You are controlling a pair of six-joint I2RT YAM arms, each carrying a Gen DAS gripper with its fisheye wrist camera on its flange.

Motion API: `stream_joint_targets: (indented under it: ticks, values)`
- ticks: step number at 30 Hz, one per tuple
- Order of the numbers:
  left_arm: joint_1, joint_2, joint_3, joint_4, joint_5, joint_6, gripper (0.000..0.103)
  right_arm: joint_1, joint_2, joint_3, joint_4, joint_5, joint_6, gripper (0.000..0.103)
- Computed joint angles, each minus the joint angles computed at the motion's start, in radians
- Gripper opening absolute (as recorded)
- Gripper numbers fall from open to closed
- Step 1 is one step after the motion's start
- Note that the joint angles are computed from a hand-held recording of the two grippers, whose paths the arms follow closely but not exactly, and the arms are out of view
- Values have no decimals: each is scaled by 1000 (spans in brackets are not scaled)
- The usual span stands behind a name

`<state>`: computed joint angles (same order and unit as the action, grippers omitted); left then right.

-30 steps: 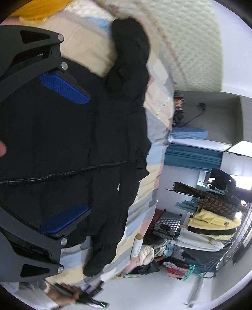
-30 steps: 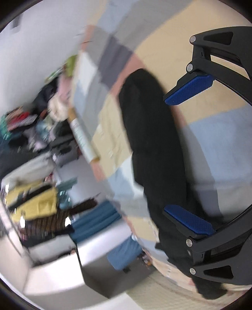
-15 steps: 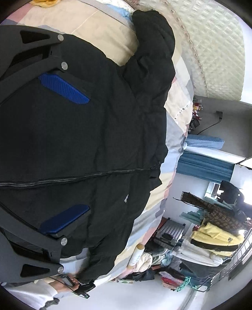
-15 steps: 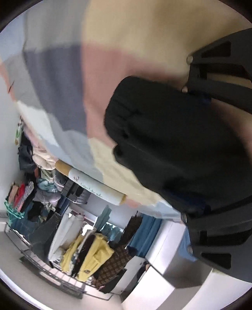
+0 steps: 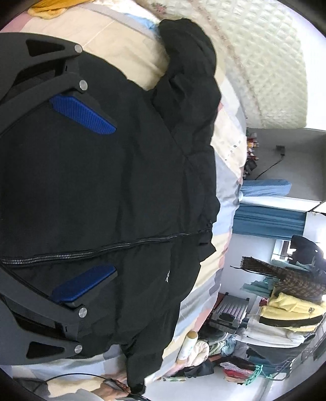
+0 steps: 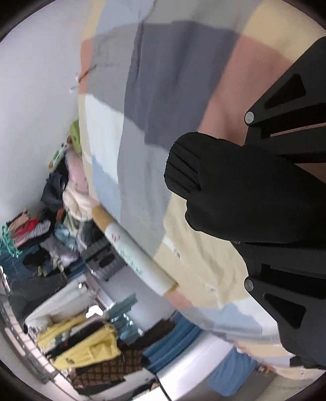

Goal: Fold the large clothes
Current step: 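Lift the sleeve with the right gripper and carry it across the jacket body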

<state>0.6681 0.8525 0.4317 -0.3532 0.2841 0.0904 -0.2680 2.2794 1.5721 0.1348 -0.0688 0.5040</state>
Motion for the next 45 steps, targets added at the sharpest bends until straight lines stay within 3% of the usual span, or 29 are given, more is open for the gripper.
stream_joint_targets:
  ticks: [4,12,16,22,25,32,37,45]
  values:
    - [46,-24,11,-21,21,35,103,-21,-88,-80,14,35,3,9]
    - [128,-127,24,-130,71,154,103,29,-344,-100,-118,7,30,12]
    - [247,-140,69,-230,225,213,103,115,-491,-73,-205,24,-13,13]
    - [358,-209,95,-334,308,308,103,303,-653,-4,-329,78,-11,13]
    - [466,-196,122,-394,397,397,103,443,-696,61,-388,101,-12,14]
    - [716,-94,188,-547,589,651,103,816,-603,330,-534,356,-156,14]
    - [855,-5,243,-645,690,800,103,999,-452,507,-576,458,-204,16]
    - [899,127,268,-547,698,789,103,1188,-249,586,-510,491,-260,21]
